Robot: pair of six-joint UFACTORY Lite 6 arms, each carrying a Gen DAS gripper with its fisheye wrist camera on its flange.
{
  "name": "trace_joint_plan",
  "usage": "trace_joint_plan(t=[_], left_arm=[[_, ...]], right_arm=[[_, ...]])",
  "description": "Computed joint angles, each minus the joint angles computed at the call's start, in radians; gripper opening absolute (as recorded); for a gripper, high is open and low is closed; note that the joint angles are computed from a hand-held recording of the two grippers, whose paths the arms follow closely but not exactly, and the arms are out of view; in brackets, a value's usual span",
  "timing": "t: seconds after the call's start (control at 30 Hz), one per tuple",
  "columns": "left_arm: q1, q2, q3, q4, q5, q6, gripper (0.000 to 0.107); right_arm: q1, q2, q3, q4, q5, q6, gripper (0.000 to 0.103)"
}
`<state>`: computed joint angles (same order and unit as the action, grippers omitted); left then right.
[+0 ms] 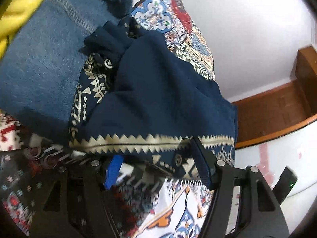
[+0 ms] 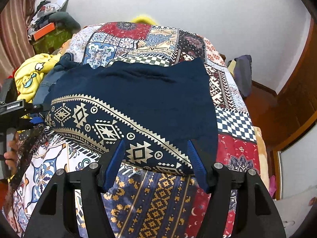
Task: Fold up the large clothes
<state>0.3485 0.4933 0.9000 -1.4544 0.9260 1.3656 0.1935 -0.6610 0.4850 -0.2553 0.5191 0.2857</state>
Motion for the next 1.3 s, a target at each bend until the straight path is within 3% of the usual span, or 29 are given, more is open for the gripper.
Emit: trace_joint_plan(t=[0.4, 0.7, 0.8, 1.0, 1.2, 1.27, 1.3], left_arm=[[-0.067, 0.09, 0.088, -0.202, 0.016, 0.009, 0.065], [0.062, 0.078, -0.019, -0.103, 0.105, 0.067, 0.065], [0.045, 0.104, 0.012, -0.126, 0.092, 0.056, 0.065], [-0.064, 0.075, 0.07, -0.217, -0.018, -0.024, 0.071], [-0.154, 0.065, 0.126, -0.28, -0.15, -0.014, 0.064], [-0.177, 0.102, 0.18, -0.28, -0.198, -0.035, 0.053], [-0.189, 0.114, 0.204, -0.263, -0.244, -0.054, 0.039]], right_arm=[[-0.009, 0.107, 0.01, 0.051, -0.106, 0.009, 0.061], [0.005, 0.123, -0.006, 0.094, -0.13, -0.017, 0.061], [0.01, 0.136, -0.01, 0.073, -0.14, 0.001, 0.061], [0.003, 0.147, -0.015, 0.106, -0.153, -0.019, 0.061], [-0.02, 0.163, -0.01, 0.128, -0.153, -0.046, 0.061], [-0.031, 0.157, -0.012, 0.146, -0.154, -0.067, 0.061], [-0.034, 0.155, -0.012, 0.152, -0.152, -0.075, 0.061]])
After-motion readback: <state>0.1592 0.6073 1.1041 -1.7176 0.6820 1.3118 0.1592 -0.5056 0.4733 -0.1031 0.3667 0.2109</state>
